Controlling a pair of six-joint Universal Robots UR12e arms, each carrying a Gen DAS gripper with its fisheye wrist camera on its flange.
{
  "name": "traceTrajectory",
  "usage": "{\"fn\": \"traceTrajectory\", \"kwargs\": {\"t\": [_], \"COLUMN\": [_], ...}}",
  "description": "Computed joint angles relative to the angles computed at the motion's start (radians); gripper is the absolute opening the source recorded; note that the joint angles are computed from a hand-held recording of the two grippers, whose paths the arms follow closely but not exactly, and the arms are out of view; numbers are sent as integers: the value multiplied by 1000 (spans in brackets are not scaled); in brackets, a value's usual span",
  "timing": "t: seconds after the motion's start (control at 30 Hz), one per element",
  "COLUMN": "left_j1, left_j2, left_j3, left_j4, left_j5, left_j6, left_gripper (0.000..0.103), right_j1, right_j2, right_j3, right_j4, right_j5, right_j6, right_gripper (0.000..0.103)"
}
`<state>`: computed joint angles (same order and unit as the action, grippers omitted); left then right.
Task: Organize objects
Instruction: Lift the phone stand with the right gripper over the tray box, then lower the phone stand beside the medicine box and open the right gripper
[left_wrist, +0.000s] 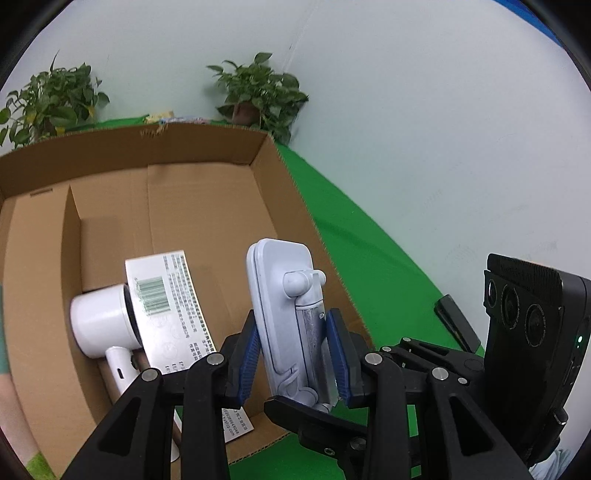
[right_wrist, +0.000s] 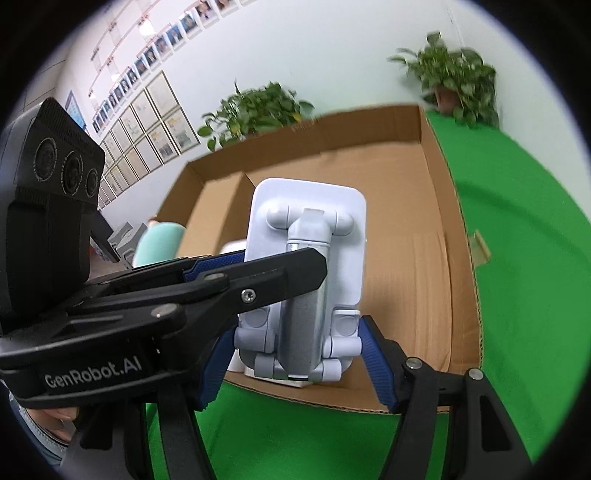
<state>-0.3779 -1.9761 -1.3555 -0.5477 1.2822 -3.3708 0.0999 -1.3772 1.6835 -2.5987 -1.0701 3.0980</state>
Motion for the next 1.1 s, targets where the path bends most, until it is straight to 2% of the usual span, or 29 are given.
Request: {"fn": "traceTrajectory", "kwargs": {"t": [0.2,0.37,0.53,0.57,0.6,0.7,1.0,1.1], "left_j1": [5,7,-4,-9,-11,-5,1,-1], "left_j2": [-43,-70,-95,-102,-104,-106,-99,-94], "left_j3": [26,40,63,75,76,69,58,64], "left_j4": [-60,-87,-139,-176,-179,-166,-174,-205], "left_j5": [-13,-28,15,32,40,23,-6,4], "left_j6": [-26,-44,-44,-31,-35,-67,-77,-61], "left_gripper": [32,32,32,28,29,29,29,31], "right_j1": [-11,-8,1,4,7,14,20,26], "right_j2": [29,49,67,69,71,75,69,73], "right_j3": [-30,-53,-79,-83,-87,-97,-90,-99], "right_j4": [105,163,237,247,258,272,272,281], "right_j5": [17,-16,-62,-71,-70,-97,-122,-135], "right_j6": [-24,-35,-62,-65,-78,-73,-87,-90], "right_gripper": [65,65,64,43,46,46,46,46]}}
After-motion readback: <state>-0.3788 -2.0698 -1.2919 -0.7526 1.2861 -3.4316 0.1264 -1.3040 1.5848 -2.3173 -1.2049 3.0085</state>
